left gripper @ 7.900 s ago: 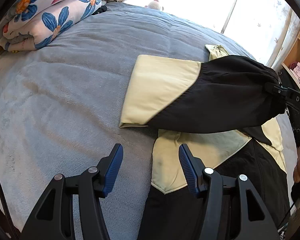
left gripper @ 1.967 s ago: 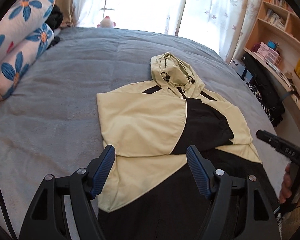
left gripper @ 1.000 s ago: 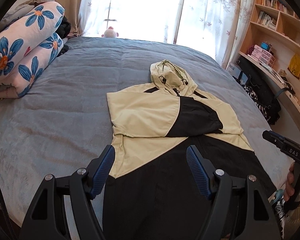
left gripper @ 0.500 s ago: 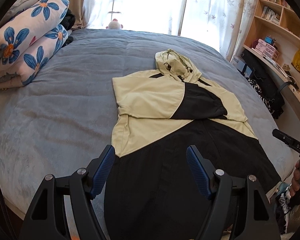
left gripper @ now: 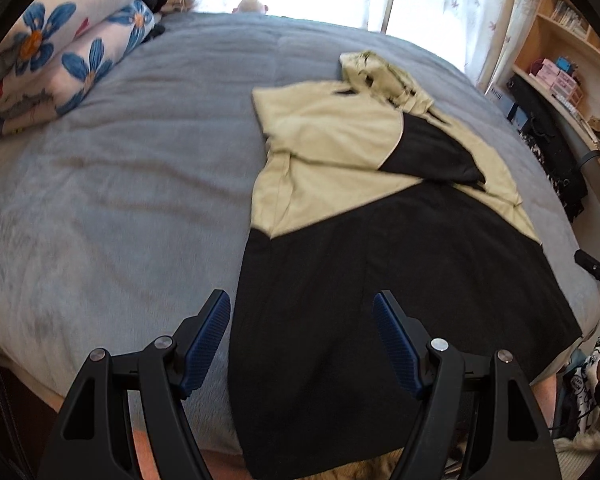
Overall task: Fold large clothes
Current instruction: 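Grasp the black hem corners with the left tool while the right tool grasps the hem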
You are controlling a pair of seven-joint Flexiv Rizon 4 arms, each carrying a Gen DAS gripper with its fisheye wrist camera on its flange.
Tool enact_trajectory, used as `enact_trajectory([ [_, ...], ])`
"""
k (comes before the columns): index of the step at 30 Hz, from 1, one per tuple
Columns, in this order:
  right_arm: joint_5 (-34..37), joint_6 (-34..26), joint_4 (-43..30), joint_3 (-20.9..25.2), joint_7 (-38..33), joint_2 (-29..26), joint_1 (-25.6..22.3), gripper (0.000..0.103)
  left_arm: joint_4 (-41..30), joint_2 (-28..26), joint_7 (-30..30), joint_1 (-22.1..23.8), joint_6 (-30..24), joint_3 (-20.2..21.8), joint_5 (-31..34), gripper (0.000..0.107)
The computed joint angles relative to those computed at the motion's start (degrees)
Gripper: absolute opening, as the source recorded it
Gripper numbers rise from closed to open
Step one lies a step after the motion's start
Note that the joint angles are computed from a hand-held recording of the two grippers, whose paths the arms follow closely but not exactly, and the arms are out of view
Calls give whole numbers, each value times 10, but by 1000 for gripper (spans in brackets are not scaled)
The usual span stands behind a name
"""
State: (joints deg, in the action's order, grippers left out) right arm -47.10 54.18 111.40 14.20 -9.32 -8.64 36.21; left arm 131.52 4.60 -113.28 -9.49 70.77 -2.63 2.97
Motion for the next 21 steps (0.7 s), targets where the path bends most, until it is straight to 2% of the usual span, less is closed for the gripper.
enact_trajectory([
  [7,26,-5,30,9,-11,14,-8,46,42,-9,65,-16,22,10,-82,72],
  [15,45,9,64,17,-18,32,-17,46,103,-14,190,-46,60,17,-262,72],
  [20,75,13,80,21,-30,36,-23,46,130,-21,246,-68,95,10,-368,72],
  [21,82,14,84,22,-33,38,-25,46,131,-21,245,-68,98,9,-368,72],
])
